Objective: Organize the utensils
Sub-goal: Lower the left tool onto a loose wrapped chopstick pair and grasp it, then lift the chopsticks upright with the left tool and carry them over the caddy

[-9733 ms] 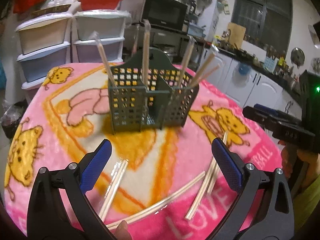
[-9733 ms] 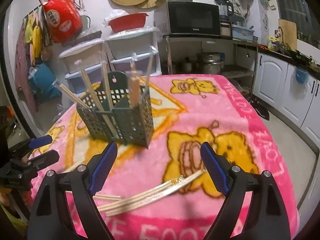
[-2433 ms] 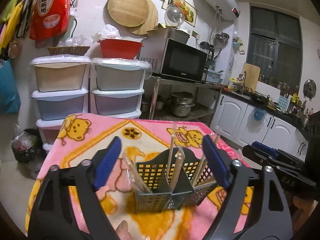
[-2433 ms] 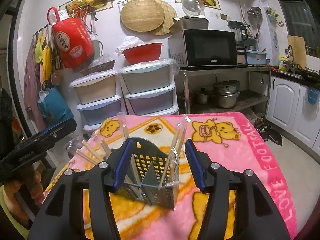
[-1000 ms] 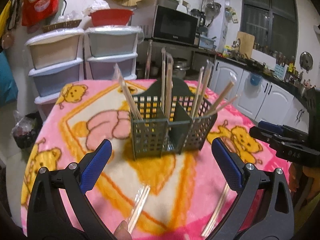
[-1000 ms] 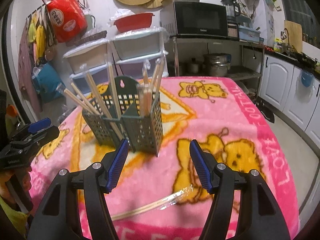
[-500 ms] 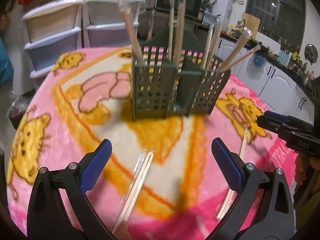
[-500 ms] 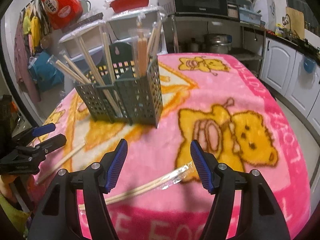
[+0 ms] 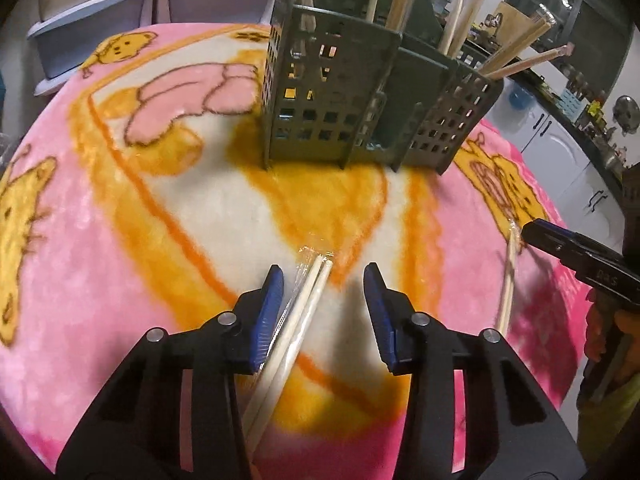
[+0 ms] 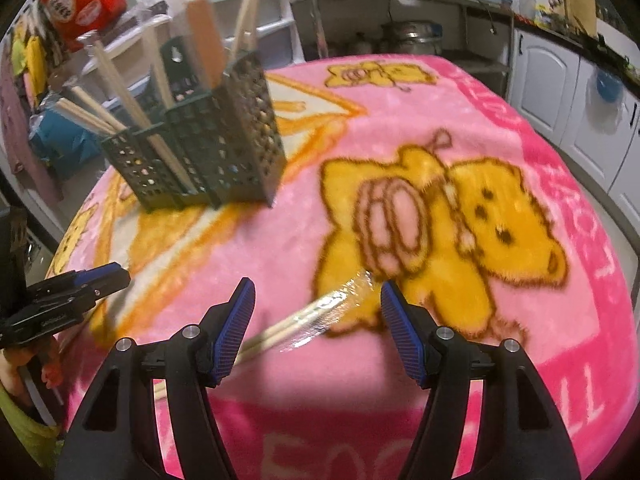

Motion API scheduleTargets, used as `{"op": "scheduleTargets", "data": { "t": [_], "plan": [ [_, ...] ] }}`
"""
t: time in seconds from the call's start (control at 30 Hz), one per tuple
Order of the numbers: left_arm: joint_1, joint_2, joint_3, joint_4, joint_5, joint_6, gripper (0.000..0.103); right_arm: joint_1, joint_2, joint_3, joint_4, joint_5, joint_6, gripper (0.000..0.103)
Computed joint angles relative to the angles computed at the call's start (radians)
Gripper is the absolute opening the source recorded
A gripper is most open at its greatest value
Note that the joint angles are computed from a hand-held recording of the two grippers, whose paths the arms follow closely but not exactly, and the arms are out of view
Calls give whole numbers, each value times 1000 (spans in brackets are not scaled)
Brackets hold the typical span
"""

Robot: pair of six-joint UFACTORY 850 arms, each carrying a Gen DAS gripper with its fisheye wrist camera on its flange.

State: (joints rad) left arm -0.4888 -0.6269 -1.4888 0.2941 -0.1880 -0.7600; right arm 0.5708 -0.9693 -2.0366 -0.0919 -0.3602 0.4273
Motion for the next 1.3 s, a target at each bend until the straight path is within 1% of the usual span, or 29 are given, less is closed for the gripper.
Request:
{"op": "scheduleTargets", "data": {
  "t": [0.1,0.17,0.2,0.3,0.37,0.4,0.47,0.5,0.53,0.67,0.7,0.73,0.8,0.87,1.03,1.1,1.17,1.3],
  "plan": [
    [-2,-21,-35,-6,-33,33,32,-10,-38,-56,81,-52,-54,63],
    [-3,-33,-55,16,-51,23,29,-16,-74,-112,118,-97,-69,59],
    [-3,-38,-65,25,-61,20,27,-15,-90,-138,100,-116,-49,54],
    [-5,-57,-94,73,-90,-1,20,-9,-125,-198,10,-153,22,43],
    [-6,-68,-112,94,-107,-6,18,-3,-147,-239,-63,-184,66,29],
    [-9,-76,-125,106,-118,-9,17,-3,-152,-249,-70,-189,68,25],
    [-12,-89,-146,129,-138,-14,16,-7,-145,-236,-63,-169,62,11],
    [-12,-92,-151,134,-144,-15,15,-11,-138,-224,-41,-152,47,6],
    [-12,-96,-159,134,-152,-11,14,-14,-129,-209,-16,-134,29,3],
    [-2,-101,-176,52,-161,62,10,-14,-69,-122,17,-34,-21,3],
    [0,-100,-176,38,-158,72,10,-16,-57,-107,48,-11,-50,3],
    [3,-95,-173,10,-149,93,9,-19,-38,-81,97,25,-96,3],
    [7,-84,-167,-39,-127,131,9,-19,-7,-47,109,69,-116,3],
    [6,-65,-156,-50,-97,137,8,-17,21,-20,127,107,-145,3],
    [1,-11,-132,-11,-19,93,3,-9,77,18,245,177,-291,3],
    [-3,7,-129,33,5,54,3,-4,94,26,286,198,-344,3],
    [-5,25,-127,61,30,26,3,2,114,40,364,225,-439,2],
    [-16,53,-126,227,56,-126,3,15,142,50,532,258,-648,2]
  ]
}}
